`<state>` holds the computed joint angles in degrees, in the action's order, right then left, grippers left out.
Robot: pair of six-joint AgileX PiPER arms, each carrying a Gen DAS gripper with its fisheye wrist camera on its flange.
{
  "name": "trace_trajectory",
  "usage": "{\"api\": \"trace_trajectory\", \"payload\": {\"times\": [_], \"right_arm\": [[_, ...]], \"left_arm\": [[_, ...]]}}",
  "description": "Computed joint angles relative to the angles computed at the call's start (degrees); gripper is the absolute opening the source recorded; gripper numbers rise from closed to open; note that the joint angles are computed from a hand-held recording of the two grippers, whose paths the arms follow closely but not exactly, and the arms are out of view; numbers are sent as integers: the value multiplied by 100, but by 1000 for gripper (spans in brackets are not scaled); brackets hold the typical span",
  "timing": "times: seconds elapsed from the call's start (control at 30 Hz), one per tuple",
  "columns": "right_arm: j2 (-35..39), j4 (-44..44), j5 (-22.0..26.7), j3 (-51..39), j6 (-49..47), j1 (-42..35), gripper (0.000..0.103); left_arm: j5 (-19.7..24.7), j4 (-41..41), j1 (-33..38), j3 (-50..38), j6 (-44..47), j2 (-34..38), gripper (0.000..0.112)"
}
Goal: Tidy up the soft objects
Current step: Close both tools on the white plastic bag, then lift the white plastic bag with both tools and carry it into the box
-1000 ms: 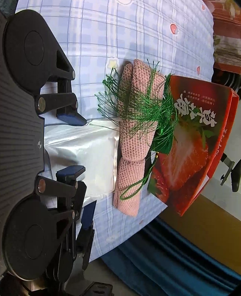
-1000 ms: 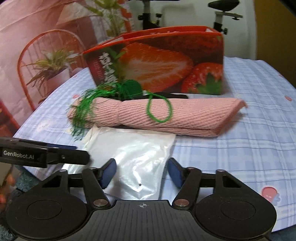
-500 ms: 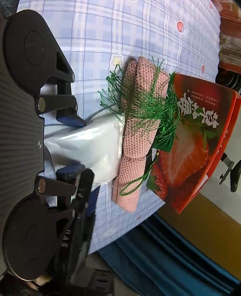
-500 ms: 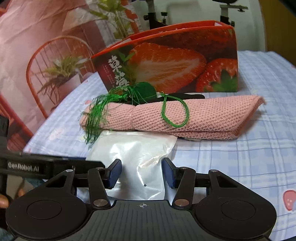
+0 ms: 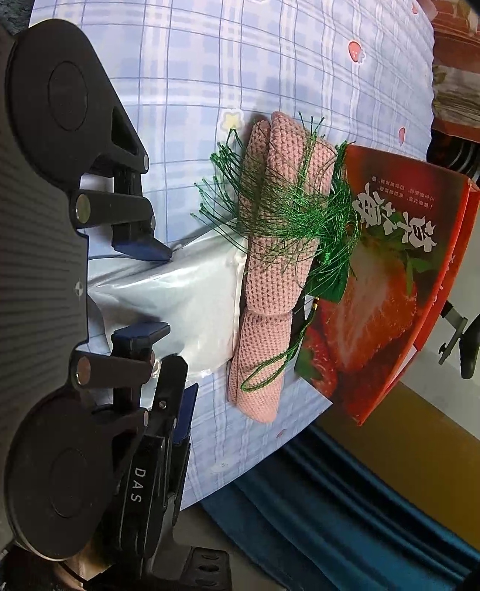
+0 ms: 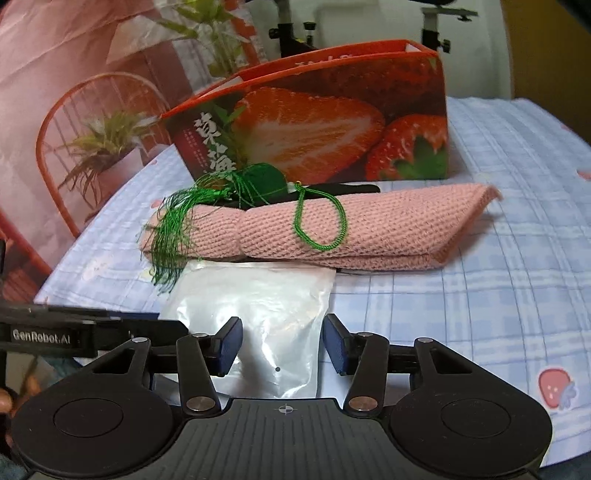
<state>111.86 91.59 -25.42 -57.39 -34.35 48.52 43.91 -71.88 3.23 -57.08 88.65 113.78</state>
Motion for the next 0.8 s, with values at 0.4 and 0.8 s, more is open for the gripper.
{"api": "trace_trajectory", "payload": {"times": [0.4, 0.8], "right_arm": [[72, -1409, -52, 71, 1504, -35, 29], [-493, -1361, -807, 151, 1013, 162, 28]], "left_arm": [[252, -263, 189, 91, 263, -142, 38], [753, -735, 399, 128, 804, -823, 38]]}}
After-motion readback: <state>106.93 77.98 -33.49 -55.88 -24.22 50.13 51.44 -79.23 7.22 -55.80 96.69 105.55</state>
